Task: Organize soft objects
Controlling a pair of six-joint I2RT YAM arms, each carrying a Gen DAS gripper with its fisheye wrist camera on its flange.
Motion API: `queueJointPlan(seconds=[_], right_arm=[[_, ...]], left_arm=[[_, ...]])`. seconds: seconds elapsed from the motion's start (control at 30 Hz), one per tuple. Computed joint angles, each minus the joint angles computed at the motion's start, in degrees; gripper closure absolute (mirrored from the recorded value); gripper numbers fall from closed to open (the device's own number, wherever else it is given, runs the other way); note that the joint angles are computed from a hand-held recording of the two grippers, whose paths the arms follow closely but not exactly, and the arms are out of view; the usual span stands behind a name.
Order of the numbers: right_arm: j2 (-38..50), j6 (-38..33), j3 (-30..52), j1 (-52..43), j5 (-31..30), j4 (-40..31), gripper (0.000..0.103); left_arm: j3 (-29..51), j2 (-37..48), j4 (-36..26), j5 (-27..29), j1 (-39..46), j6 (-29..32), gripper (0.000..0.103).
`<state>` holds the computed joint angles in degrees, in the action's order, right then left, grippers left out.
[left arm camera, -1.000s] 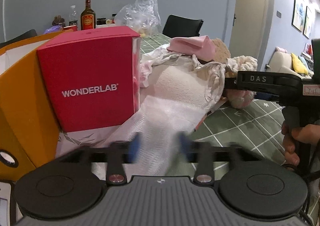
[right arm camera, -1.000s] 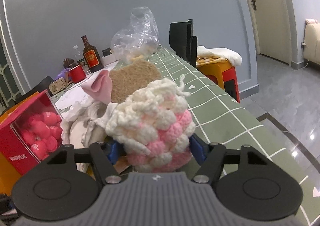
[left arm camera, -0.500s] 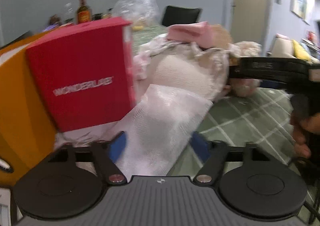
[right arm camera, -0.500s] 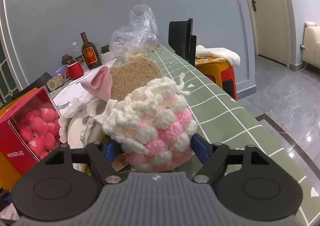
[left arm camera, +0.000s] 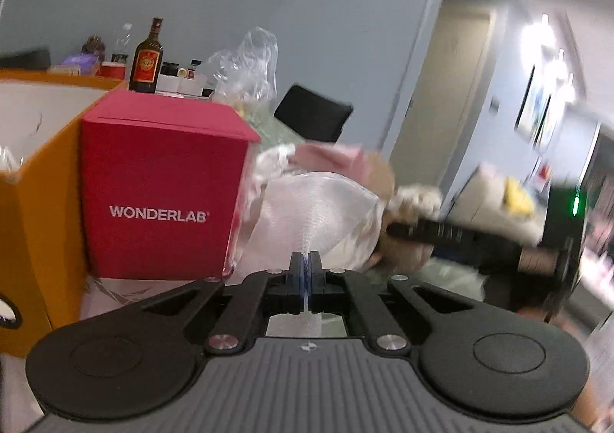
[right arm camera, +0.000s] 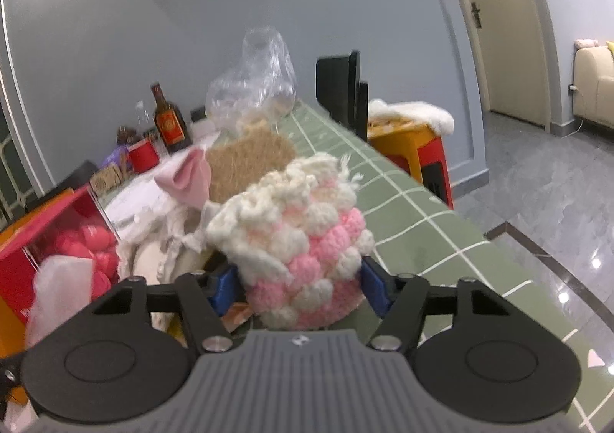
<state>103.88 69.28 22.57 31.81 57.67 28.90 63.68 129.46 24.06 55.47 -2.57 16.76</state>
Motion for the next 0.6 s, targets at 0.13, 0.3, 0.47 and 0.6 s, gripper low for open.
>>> queueJointPlan(seconds=[0.13,0.3,0.47,0.6], right_arm=[[-0.11,-0.09,-0.35,1.62,2.17,0.27,0.043],[-0.01,-2.28,-0.84,2.75,3.08,2.34,0.048],[0.73,-7.3,-3.48,3.95,2.86,11.96,0.05],[2.65,-8.68,-9.07,3.93,1.46,27.8,0.05]], left_arm=[[1.97,1.4,0.58,3.84,1.19,-4.93,0.102],[0.09,0.88,4.94,4.24,1.16,-5.49,0.102],[-4.74,0.03,15.13,3.03,0.89,-7.87,0.102],[-6.6,-0.18,19.34,3.06,1.08,-8.86,0.102]])
